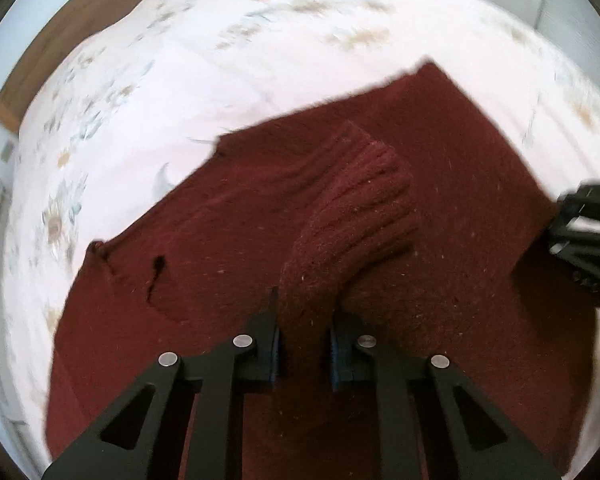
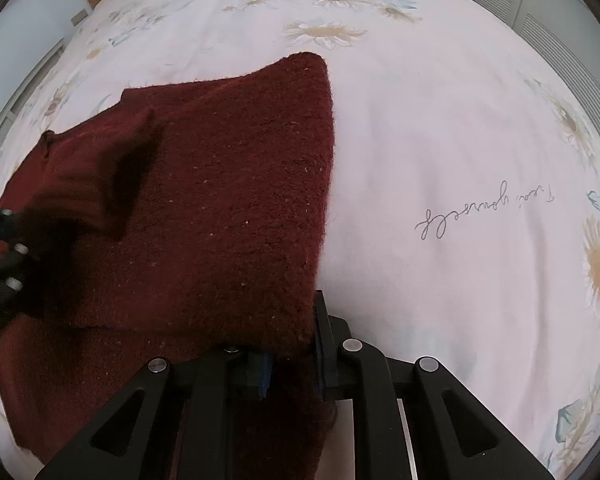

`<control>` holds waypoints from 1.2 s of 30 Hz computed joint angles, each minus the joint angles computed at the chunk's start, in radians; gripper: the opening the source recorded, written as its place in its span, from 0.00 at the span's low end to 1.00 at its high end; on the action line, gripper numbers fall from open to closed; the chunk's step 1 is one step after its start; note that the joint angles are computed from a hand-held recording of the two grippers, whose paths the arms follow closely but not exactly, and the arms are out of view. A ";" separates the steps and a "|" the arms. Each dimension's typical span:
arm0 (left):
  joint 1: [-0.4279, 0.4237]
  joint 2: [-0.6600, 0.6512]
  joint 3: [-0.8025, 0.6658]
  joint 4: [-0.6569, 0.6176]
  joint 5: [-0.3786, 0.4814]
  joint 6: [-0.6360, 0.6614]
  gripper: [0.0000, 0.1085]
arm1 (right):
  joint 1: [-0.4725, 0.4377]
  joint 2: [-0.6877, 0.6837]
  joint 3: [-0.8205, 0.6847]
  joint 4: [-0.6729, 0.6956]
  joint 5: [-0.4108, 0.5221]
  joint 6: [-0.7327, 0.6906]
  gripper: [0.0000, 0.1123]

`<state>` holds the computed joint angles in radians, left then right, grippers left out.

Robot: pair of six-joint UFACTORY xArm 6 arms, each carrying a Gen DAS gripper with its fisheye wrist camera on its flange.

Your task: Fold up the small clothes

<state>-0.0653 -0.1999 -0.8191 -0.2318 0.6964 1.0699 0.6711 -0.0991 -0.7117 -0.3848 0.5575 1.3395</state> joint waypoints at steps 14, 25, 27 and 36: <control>0.254 0.277 -0.337 -0.115 0.193 -0.103 0.16 | 0.012 0.001 -0.011 -0.015 0.030 0.040 0.14; 0.263 0.293 -0.418 -0.085 0.391 -0.265 0.28 | 0.008 -0.008 -0.011 -0.003 0.039 0.031 0.14; 0.282 0.308 -0.451 -0.058 0.410 -0.262 0.38 | 0.006 -0.012 -0.002 -0.005 0.031 0.032 0.14; 0.348 0.365 -0.581 -0.017 0.480 -0.289 0.94 | -0.001 -0.028 0.023 -0.006 0.005 0.056 0.16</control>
